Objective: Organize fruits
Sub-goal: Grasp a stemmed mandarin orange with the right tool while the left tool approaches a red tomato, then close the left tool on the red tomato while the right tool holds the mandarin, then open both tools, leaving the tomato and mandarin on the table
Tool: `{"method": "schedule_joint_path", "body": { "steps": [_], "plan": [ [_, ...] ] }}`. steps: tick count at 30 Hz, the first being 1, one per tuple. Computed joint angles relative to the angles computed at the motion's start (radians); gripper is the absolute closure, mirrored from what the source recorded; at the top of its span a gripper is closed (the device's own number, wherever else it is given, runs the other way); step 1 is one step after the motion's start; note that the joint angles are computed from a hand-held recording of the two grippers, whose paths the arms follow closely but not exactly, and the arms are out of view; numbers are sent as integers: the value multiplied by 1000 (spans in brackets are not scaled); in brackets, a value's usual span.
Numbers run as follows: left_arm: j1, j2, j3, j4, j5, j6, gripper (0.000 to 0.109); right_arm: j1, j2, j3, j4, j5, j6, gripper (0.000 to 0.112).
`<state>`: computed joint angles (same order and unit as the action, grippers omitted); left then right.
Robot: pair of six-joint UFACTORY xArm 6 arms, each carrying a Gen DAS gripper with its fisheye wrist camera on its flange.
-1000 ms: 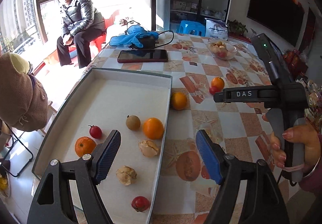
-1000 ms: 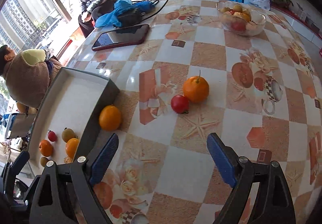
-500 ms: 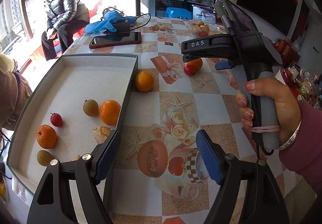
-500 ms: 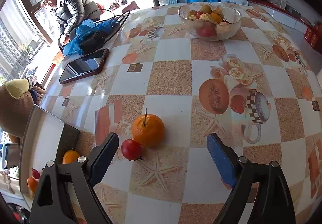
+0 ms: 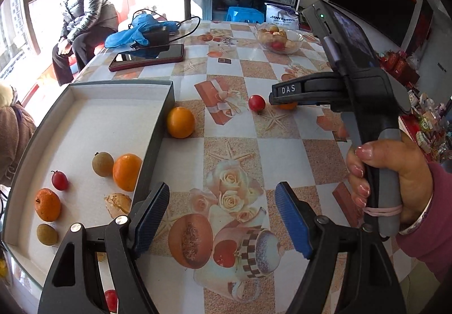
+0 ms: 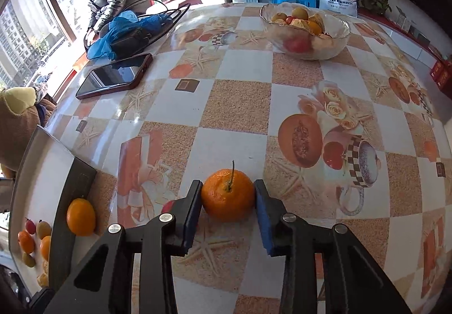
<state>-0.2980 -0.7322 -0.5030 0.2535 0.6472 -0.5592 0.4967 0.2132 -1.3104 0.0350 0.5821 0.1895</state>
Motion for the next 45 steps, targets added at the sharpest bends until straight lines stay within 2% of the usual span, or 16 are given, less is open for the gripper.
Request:
{"method": "schedule_joint_path", "body": {
  "steps": [5,11,14,18,19,21,23,25,30,33,38,42,44,45],
  "plan": [
    [-12,99,-68,-11,-47,8,28,-40,-160,208,11,-54,-62,74],
    [13,324,-215,2,-125,-12,28,-95,-384,478,-14,-136,-107,74],
    [22,446,-298,-27,-128,-8,28,-117,-459,561,5,-161,-118,74],
    [27,564,-375,13,-131,-81,29,-122,-513,619,7,-185,-125,74],
    [29,588,-390,17,-128,-94,37,-120,-521,630,-1,-193,-121,74],
    [23,617,-415,123,-120,-168,45,-117,-527,637,-6,-195,-121,74],
    [15,632,-435,173,-98,-190,71,-117,-535,649,-6,-203,-127,74],
    [14,626,-428,164,-105,-180,84,-117,-541,657,-14,-206,-127,74],
    [-28,502,-300,261,-107,-265,84,-116,-587,698,-15,-204,-138,74],
    [-67,342,-149,302,-111,-344,84,-113,-637,746,-46,-207,-127,74],
    [-163,81,44,366,-26,-504,84,-95,-733,845,-118,-245,-83,74],
    [-186,53,65,413,-10,-578,83,-93,-743,865,-154,-272,-60,74],
    [-184,66,58,427,-17,-588,83,-99,-737,860,-152,-270,-58,55],
    [-183,73,54,438,-18,-596,83,-104,-739,863,-159,-276,-44,39]
  ]
}}
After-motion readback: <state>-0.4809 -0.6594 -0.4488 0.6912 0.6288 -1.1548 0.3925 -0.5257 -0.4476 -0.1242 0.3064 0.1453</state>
